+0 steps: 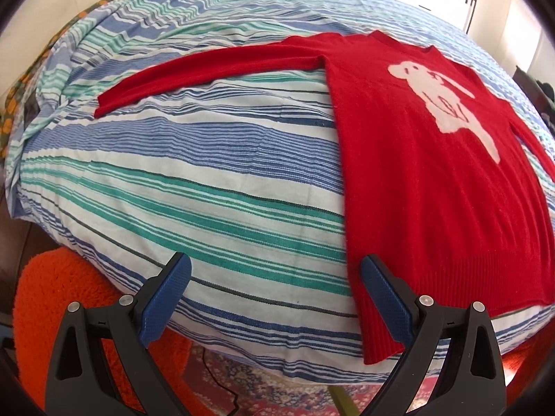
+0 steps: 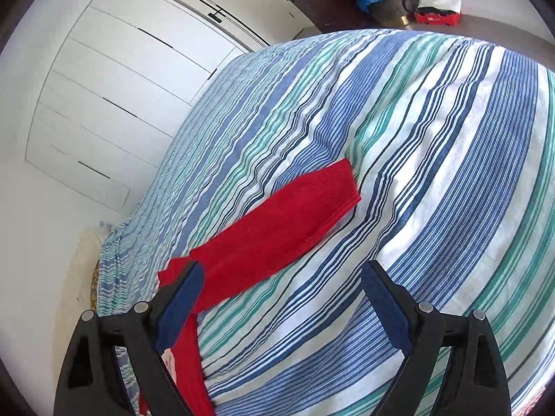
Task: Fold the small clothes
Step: 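Grasp the sleeve cuff with the right gripper and lift it, then carry the sleeve across the sweater body with the right gripper and release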
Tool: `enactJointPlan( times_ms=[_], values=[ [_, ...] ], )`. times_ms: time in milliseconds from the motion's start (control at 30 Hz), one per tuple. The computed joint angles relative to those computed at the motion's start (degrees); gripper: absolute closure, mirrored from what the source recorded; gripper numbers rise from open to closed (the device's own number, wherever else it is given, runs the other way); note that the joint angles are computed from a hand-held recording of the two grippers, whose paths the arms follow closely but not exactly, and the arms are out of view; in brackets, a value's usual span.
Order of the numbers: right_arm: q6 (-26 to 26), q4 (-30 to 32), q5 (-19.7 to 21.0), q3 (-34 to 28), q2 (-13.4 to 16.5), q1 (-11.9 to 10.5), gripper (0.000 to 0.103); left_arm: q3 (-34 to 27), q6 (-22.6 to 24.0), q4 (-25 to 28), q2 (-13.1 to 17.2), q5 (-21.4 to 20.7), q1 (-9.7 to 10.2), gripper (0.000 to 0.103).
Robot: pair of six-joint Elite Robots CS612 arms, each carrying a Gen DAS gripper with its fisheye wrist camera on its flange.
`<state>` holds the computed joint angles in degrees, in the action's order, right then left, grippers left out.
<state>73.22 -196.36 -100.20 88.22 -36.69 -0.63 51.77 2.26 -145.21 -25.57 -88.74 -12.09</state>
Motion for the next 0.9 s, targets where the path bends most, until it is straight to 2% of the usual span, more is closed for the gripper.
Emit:
enactJointPlan(
  times_ms=[67, 133, 200, 367, 400, 433, 467, 500, 567, 667, 800, 900],
  values=[
    [5.63, -4.93, 3.38, -0.14, 1.83, -1.50, 0.015, -0.23, 0.72, 0.48, 0.19, 1.03, -0.31, 0.004],
    [8.87, -6.14, 4.46, -1.46, 3.48, -2.17, 0.016, -0.41, 0.93, 0.84, 0.33, 1.71, -0.47, 0.004],
    [9.44, -4.45, 4.33, -3.17, 4.56, -2.67, 0.020, -0.72, 0.84, 1.42, 0.47, 1.95, -0.48, 0.004],
    [10.72, 1.29, 0.51, -6.83, 6.21, -2.76, 0.031, -1.64, -0.47, 3.22, 0.88, 1.31, -0.18, 0.003],
    [10.45, 2.42, -0.07, -7.38, 6.34, -2.75, 0.043, -1.83, -0.59, 3.47, 0.98, 1.21, -0.16, 0.003],
    [9.59, 3.92, -0.33, -7.82, 6.29, -2.75, 0.075, -1.92, -0.63, 3.58, 1.03, 1.25, -0.17, 0.003],
    [8.83, 6.45, -0.10, -8.10, 5.93, -2.82, 0.095, -1.90, -0.61, 3.53, 1.04, 1.31, -0.19, 0.003],
    [8.28, 8.75, -0.11, -8.17, 5.41, -2.89, 0.096, -1.81, -0.51, 3.34, 1.01, 1.37, -0.21, 0.003],
    [5.28, 10.76, -2.58, -8.82, 4.44, -2.39, 0.096, -1.62, -0.21, 2.90, 0.97, 1.30, -0.24, 0.003],
    [-4.86, 11.45, -2.69, -12.23, 3.53, -1.76, 0.096, -1.77, 0.02, 2.70, 1.12, 0.60, -0.16, 0.003],
    [-16.08, 12.02, 2.78, -22.07, 4.81, -0.06, 0.096, -2.76, -0.10, 3.27, 1.54, -0.86, 0.04, 0.003],
    [-22.38, 17.03, 7.33, -34.47, 8.89, 1.93, 0.097, -3.20, -1.02, 3.68, 1.61, -2.61, 0.44, 0.004]
  ],
)
